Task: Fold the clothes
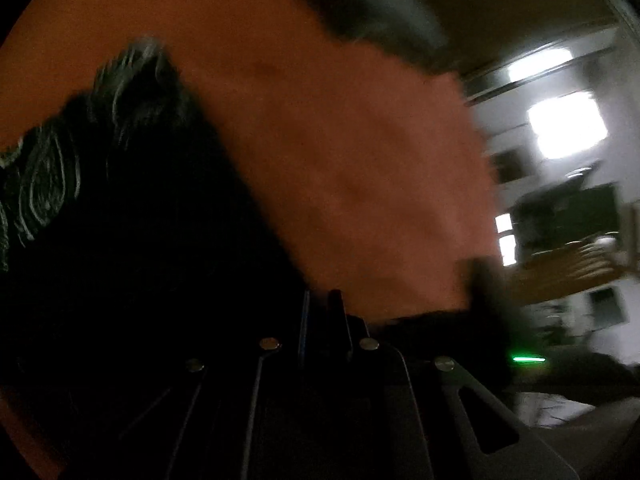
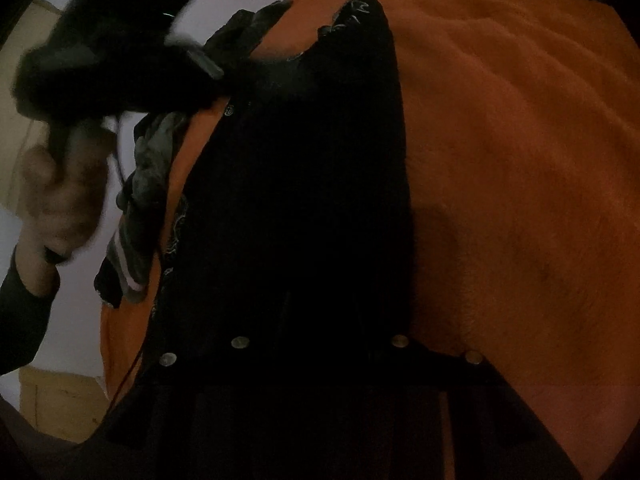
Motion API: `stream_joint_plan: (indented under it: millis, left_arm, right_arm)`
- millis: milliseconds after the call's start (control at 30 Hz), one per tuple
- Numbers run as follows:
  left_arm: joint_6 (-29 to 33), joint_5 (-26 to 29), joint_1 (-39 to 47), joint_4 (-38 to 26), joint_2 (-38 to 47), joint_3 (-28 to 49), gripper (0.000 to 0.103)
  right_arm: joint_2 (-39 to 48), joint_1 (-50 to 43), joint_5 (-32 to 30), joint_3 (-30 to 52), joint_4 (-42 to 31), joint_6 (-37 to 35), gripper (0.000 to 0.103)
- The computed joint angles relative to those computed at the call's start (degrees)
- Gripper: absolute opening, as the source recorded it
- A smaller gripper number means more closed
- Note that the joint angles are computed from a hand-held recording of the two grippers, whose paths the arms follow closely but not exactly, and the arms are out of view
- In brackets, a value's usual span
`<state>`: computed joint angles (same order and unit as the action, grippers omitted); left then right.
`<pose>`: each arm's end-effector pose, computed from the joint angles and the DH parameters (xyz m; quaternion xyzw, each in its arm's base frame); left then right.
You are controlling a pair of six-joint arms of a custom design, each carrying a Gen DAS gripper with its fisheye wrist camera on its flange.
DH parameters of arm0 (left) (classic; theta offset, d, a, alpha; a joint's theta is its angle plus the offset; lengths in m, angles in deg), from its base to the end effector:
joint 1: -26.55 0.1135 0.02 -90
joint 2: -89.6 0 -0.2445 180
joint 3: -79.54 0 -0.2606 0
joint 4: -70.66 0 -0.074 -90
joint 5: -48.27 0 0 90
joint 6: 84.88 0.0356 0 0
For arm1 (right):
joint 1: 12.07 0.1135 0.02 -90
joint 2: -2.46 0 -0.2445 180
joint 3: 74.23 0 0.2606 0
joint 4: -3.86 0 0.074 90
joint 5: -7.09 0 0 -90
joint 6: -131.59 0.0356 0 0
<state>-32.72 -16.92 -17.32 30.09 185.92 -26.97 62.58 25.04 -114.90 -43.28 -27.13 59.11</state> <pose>0.2309 -0.2427 0.1603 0.0993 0.9465 -0.3051 0.0332 0.1302 0.1222 0.1081 -0.2279 0.9033 0.3501 0.0977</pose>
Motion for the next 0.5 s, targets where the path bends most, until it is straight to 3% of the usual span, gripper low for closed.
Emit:
stream_joint_plan:
  millis: [67, 133, 200, 267, 433, 500]
  left_arm:
    - [-3.1, 1.2, 1.5, 3.5, 3.2, -2.4, 0.009]
    - [-7.5, 6.8, 5.2, 10.0, 0.5, -8.7, 0.009]
    - [-6.2, 7.0, 6.7, 8.6, -1.1, -10.2, 0.009]
    - [-4.3, 7.4, 7.6, 6.5, -1.9, -10.4, 0.009]
    - [-2.6, 4.5, 6.1, 2.6, -1.0, -7.3, 0.009]
    - [-3.3, 4.8, 6.5, 3.3, -1.5, -8.2, 0.009]
  right_arm:
    - [0.9, -5.5, -3.2, 1.6, -4.8, -5.4, 0.029]
    - [1.0, -8.2, -5.4, 3.1, -9.8, -9.2, 0.030]
    - [-2.4, -12.3, -5.8, 4.5, -18.2, -16.6, 0.043]
    - [-5.7, -17.0, -5.2, 5.6, -25.2, -22.7, 0.048]
    - [-1.0, -33.9, -12.0, 9.5, -39.3, -39.4, 0.048]
    - [3.9, -36.9, -14.8, 10.1, -41.7, -42.5, 0.038]
